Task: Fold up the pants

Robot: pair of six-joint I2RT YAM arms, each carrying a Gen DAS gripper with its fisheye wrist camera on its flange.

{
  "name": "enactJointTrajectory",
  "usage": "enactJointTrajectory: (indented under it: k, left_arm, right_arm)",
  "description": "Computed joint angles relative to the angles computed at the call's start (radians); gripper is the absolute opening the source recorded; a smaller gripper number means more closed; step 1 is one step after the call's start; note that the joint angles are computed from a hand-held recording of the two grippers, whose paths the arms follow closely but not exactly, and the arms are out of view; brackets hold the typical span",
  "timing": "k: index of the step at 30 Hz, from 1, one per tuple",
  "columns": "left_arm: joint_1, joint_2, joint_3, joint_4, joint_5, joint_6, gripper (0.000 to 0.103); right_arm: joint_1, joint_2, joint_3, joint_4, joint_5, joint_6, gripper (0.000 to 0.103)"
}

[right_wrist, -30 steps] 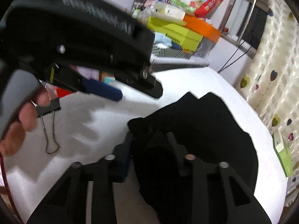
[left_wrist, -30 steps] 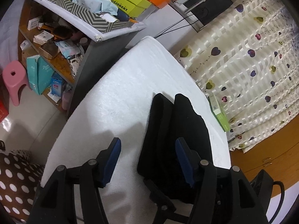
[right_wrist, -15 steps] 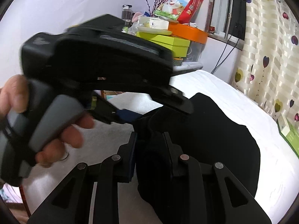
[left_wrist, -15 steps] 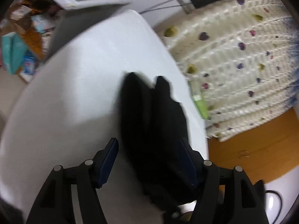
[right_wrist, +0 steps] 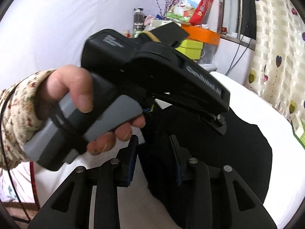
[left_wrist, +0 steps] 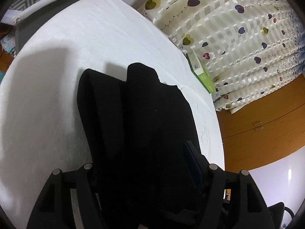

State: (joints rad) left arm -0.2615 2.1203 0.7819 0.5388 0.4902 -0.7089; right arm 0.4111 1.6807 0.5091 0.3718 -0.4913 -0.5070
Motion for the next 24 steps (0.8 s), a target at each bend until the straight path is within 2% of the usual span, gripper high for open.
enactJointTrajectory:
  k: [3, 5, 8, 10, 11, 13, 15, 18, 19, 21, 24]
  left_arm:
    - [-0.027, -0.022, 0.013, -0.066, -0.077, 0.033, 0.058]
    - [-0.036, -0.029, 0.015, -0.094, -0.122, 0.043, 0.045]
    - [-0.036, -0.034, 0.013, -0.114, -0.147, 0.047, 0.041]
    - [-0.041, -0.039, 0.017, -0.132, -0.165, 0.054, 0.039]
    - [-0.045, -0.043, 0.022, -0.148, -0.176, 0.058, 0.039]
    - [-0.056, -0.046, 0.033, -0.174, -0.201, 0.071, 0.039]
    - [-0.064, -0.052, 0.032, -0.183, -0.22, 0.089, 0.039]
    - [-0.072, -0.057, 0.024, -0.174, -0.239, 0.097, 0.039]
    - [-0.073, -0.058, 0.022, -0.173, -0.242, 0.099, 0.039]
    - [-0.073, -0.058, 0.021, -0.176, -0.245, 0.102, 0.039]
    - [-0.088, -0.063, 0.033, -0.206, -0.278, 0.124, 0.041]
  right_arm:
    - [-0.033, -0.028, -0.014, -0.03, -0.046, -0.02, 0.035]
    - [-0.071, -0.042, -0.006, -0.082, -0.091, -0.039, 0.035]
    - [-0.159, -0.073, 0.013, -0.202, -0.171, -0.111, 0.036]
    - [-0.241, -0.068, 0.064, -0.341, -0.249, -0.178, 0.036]
    - [-0.307, -0.035, 0.131, -0.489, -0.318, -0.243, 0.036]
    - [-0.402, 0.046, 0.25, -0.703, -0.395, -0.334, 0.036]
    - [-0.479, 0.13, 0.358, -0.831, -0.42, -0.385, 0.036]
    - [-0.553, 0.201, 0.408, -0.737, -0.317, -0.267, 0.046]
    - [-0.575, 0.247, 0.444, -0.72, -0.29, -0.215, 0.046]
    - [-0.602, 0.366, 0.566, -0.798, -0.298, -0.171, 0.046]
    - [-0.601, 0.48, 0.696, -0.911, -0.318, -0.17, 0.046]
